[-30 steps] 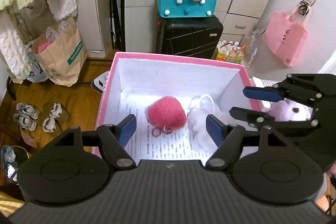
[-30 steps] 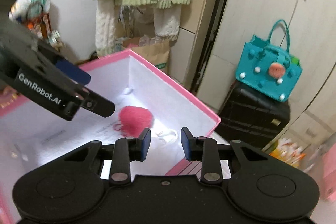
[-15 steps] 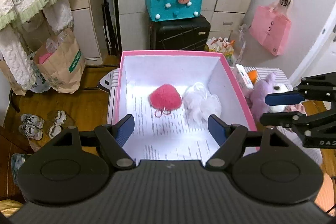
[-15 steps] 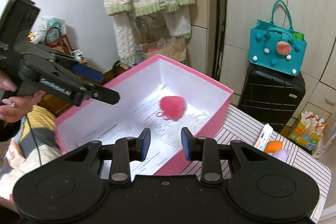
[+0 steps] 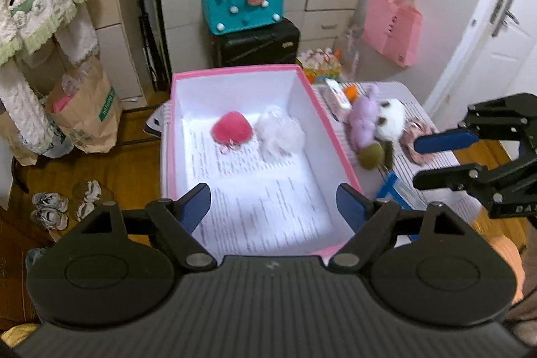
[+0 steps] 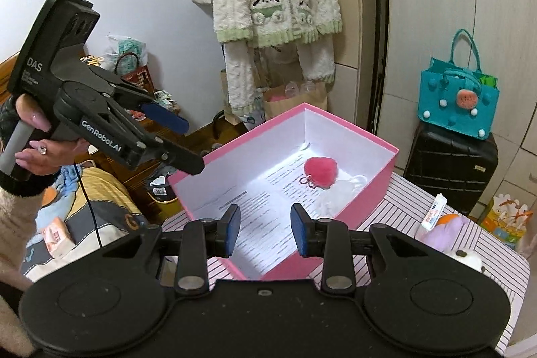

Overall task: Organize soft objects
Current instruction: 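Withdraw both open tools from the box back over the table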

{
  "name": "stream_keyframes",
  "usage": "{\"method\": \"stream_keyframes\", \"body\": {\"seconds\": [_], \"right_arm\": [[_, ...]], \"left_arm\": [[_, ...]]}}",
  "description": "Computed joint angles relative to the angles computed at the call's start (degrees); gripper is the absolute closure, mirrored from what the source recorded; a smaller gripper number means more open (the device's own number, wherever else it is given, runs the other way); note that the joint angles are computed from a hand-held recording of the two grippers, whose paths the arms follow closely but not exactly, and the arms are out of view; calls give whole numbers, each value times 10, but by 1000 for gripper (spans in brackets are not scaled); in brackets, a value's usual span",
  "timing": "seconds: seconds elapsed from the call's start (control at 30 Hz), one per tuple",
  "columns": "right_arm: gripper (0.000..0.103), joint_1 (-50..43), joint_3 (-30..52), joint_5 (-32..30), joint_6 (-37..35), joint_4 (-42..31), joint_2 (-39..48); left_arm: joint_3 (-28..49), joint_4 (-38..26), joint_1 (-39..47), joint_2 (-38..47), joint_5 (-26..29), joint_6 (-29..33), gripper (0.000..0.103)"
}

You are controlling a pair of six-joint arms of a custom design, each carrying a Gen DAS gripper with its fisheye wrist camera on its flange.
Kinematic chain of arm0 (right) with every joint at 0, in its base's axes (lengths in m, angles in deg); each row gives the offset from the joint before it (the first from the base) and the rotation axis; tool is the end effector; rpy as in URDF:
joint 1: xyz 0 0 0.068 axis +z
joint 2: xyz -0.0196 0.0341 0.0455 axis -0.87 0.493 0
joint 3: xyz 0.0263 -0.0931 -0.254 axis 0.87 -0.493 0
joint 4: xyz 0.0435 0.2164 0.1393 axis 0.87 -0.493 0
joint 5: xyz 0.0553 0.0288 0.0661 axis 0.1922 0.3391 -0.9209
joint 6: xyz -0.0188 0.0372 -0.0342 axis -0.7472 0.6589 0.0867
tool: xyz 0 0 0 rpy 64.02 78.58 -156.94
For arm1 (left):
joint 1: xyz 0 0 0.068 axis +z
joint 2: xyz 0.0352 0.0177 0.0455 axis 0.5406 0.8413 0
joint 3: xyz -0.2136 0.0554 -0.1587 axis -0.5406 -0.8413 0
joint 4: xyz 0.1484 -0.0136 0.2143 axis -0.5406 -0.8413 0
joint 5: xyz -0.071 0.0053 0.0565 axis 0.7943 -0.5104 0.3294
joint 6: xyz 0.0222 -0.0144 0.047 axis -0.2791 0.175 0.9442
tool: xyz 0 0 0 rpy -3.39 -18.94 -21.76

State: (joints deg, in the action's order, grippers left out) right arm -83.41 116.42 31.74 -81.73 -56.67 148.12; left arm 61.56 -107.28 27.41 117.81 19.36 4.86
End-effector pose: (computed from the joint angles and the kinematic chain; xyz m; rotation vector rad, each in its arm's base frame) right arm 0.2276 -0.0688 0.2834 -0.7232 2.1947 0.4846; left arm 0.2895 -0.0390 0.2948 0.5757 2.4076 -0.3558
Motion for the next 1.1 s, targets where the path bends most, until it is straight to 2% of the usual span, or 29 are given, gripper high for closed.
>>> {"method": "stream_keyframes", "body": {"seconds": [0.13, 0.4, 0.57, 0.73, 0.97, 1.1], "right_arm": [[64, -32, -9, -16, -49, -38, -23], [60, -121, -36, -51, -175, -114, -55], [57, -189, -47, -66, -288, -187, -55], [56, -256, -61, -64, -404, -252, -44], [55, -333, -81, -43, -511, -292, -21], [54, -360, -92, -32, -524, -276, -1]], "left_arm": [[-21, -19, -18, -37, -10, 23, 17], [-88, -11, -73, -120, -49, 22, 13], [-122, 0, -112, -138, -71, 27, 12], [-154, 14, -148, -147, -98, 6, 12], [-217, 52, -220, -192, -127, -26, 12], [-235, 70, -254, -187, -109, -45, 12]]}}
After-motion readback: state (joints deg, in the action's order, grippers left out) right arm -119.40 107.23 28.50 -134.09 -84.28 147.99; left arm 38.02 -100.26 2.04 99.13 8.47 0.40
